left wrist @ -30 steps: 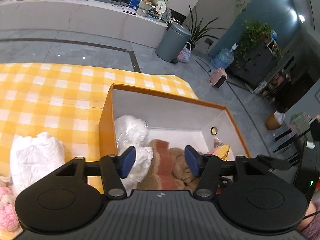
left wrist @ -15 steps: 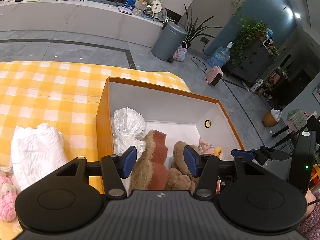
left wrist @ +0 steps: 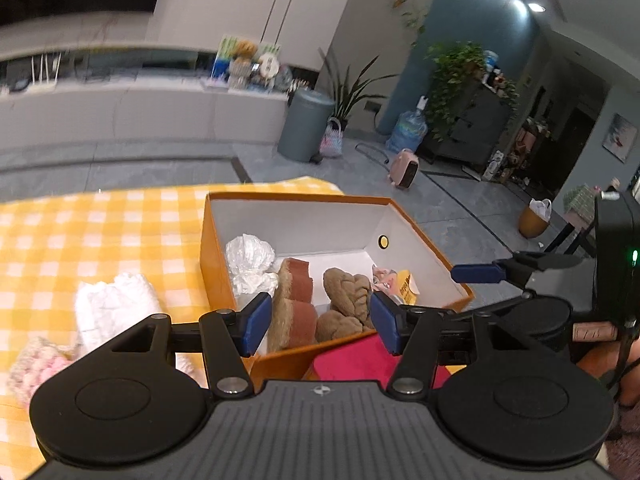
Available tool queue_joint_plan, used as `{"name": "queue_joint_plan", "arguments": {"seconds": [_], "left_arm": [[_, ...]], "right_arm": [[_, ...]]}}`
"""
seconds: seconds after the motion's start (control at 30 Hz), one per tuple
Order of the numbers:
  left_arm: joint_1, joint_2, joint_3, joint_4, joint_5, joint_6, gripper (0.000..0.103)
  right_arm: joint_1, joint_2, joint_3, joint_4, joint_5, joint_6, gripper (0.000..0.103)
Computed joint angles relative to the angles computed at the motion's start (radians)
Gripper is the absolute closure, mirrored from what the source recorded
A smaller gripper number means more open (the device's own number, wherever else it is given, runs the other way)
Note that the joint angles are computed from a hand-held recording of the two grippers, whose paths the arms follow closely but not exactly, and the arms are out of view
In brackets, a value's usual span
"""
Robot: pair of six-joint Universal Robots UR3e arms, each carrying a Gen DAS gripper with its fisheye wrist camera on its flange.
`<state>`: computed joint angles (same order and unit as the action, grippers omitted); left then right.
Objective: Organize soft objects
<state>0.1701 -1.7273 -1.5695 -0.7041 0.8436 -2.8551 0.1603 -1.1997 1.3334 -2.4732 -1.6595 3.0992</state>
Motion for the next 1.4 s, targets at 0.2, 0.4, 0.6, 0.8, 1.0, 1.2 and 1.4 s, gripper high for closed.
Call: {"name": "queue_joint_plan", "arguments": {"seconds": [0.2, 0.4, 0.6, 0.8, 1.0, 1.2, 1.4], "left_arm": [[0.092, 0.195, -0.226, 0.041, -0.05, 0.071, 0.037], [0.215, 0.359, -0.389, -0.003, -0.097, 0.163, 0.036], [0.32, 0.455, -0.482, -0.097, -0.133, 0.243, 0.035], [0.391, 0.509, -0.528, -0.199, -0.128, 0.349, 0.035], [0.48, 0.555, -0.57, -0.318, -0.152, 0.49, 0.035], [0.53, 0.53, -0.584, -0.34, -0.125, 0.538, 0.036], [0.553, 0.456, -0.577, -0.313, -0.105, 0.53, 0.036]], "right_arm": [[0.088, -0.057, 0.095, -0.075, -0.042, 0.086, 0.018], [0.193, -0.104, 0.198, -0.189, -0.146, 0.176, 0.015], [0.309, -0.113, 0.275, -0.29, -0.268, 0.273, 0.013], [0.412, -0.063, 0.29, -0.359, -0.36, 0.321, 0.013], [0.499, 0.029, 0.239, -0.411, -0.417, 0.29, 0.013], [0.557, 0.126, 0.173, -0.457, -0.456, 0.279, 0.013], [0.571, 0.224, 0.071, -0.424, -0.441, 0.277, 0.014]]}}
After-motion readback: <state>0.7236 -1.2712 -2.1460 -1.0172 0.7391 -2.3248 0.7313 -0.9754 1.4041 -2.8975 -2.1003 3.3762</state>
